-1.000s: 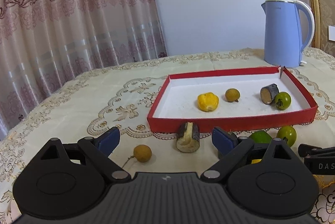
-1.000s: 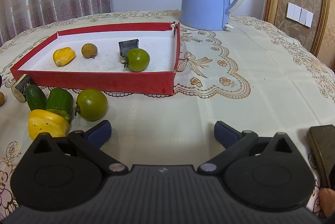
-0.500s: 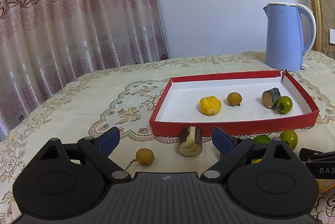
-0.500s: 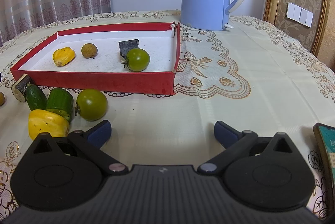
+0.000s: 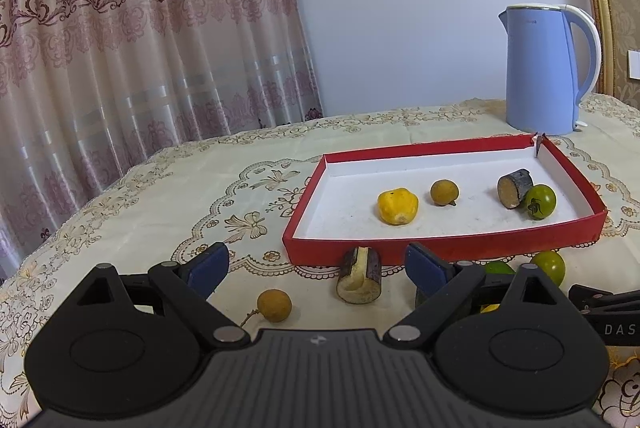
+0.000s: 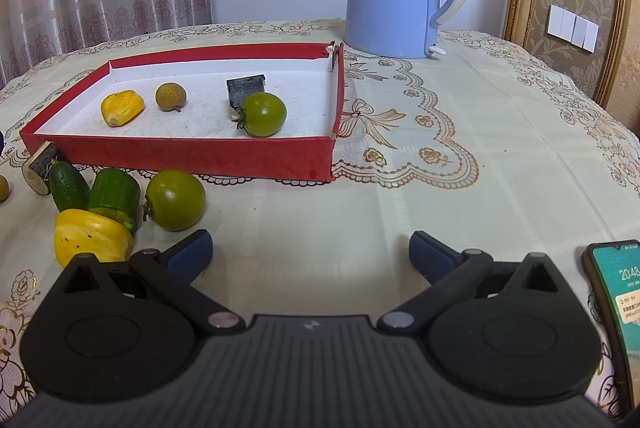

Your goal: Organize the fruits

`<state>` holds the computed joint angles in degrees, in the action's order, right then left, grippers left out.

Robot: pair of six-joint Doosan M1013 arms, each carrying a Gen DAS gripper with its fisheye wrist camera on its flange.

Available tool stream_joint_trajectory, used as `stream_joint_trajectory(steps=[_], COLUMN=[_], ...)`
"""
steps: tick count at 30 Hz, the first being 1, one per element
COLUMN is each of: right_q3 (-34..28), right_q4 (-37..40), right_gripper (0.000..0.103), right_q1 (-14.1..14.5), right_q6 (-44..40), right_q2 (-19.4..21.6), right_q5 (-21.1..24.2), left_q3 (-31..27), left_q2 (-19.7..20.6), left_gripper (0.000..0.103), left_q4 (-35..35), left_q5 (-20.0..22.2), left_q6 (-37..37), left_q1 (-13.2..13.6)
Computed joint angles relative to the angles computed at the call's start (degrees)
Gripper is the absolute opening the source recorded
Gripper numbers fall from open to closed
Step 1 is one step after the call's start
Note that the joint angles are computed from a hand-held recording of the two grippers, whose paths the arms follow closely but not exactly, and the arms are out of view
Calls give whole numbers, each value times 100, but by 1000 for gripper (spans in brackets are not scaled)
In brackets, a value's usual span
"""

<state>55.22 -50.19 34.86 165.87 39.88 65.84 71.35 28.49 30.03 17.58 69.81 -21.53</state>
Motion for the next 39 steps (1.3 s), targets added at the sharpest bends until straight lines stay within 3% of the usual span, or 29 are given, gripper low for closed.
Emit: stream_joint_trajectory(steps=[23,39], right_q3=[-6,0], right_q4=[1,2], right_gripper=[103,103], right_q1=[2,0], right_q6=[-2,-1], right_q2=[3,-1], right_q5=[2,-1], left_q3=[-19,88], left_q2=[8,-68], left_gripper=[95,95], left_q4=[-207,426], left_q5=[11,-72], left_q6=[113,-426], left_q1=[41,24])
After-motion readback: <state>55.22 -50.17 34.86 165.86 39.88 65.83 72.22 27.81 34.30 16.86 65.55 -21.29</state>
